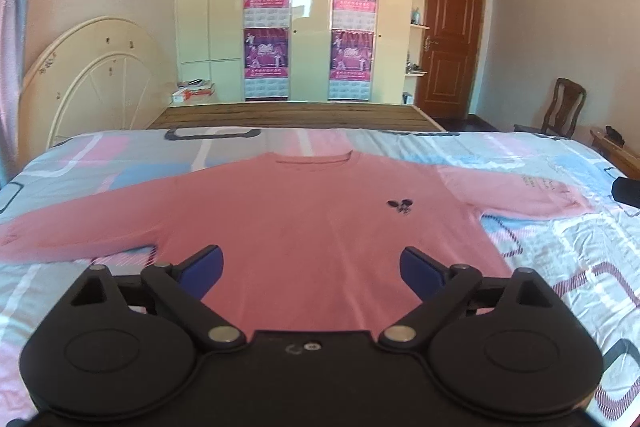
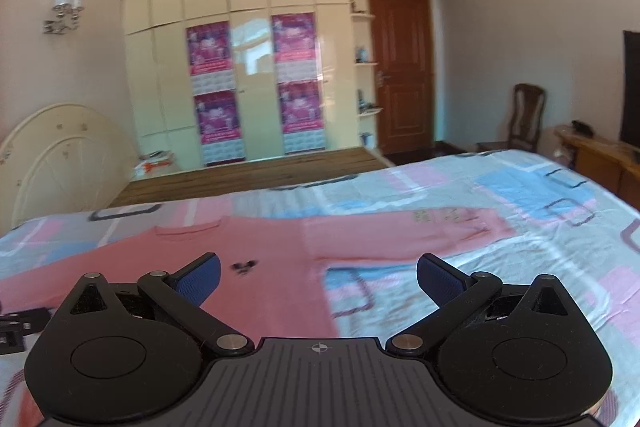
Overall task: Fold small clothes
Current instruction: 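Move the right tool down to the printed sleeve cuff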
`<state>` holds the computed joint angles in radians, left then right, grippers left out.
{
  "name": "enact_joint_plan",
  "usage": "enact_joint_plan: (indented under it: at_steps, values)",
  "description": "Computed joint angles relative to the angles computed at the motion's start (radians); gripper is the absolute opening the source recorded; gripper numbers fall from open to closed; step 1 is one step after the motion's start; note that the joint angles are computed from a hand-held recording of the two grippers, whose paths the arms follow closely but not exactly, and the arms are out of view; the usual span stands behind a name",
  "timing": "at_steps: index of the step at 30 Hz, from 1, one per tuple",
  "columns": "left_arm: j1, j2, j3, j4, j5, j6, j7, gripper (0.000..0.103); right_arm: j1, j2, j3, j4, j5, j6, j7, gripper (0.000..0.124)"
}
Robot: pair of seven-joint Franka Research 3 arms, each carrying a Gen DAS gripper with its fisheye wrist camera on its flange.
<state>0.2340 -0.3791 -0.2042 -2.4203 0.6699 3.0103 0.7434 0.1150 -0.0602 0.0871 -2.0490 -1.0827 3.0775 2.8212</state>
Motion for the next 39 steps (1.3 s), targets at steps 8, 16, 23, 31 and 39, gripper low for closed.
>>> enact_joint_plan:
  at_steps: [8, 16, 23, 31, 39]
  values:
    - [0.035, 0.172, -0.067, 0.161, 0.11, 0.016, -0.139, 0.082, 0.011, 0.151, -0.108, 0.142, 0.06, 0.03, -0.038, 0.102]
    - [-0.058, 0.395, -0.072, 0.401, 0.221, -0.121, -0.235, 0.079, -0.166, 0.349, -0.009, 0.304, 0.514, 0.035, -0.461, 0.08]
    - [-0.18, 0.573, -0.021, 0.6, 0.181, -0.233, -0.202, 0.071, -0.348, 0.58, 0.153, 0.54, 0.803, -0.072, -0.723, 0.053]
    - [-0.308, 0.729, 0.057, 0.796, 0.11, -0.366, -0.145, 0.065, -0.367, 0.825, 0.17, 0.848, 0.976, -0.229, -0.865, 0.036]
    - [-0.395, 0.807, 0.13, 0.9, 0.013, -0.447, -0.081, 0.067, -0.36, 1.062, 0.17, 1.186, 1.167, -0.435, -0.896, 0.036]
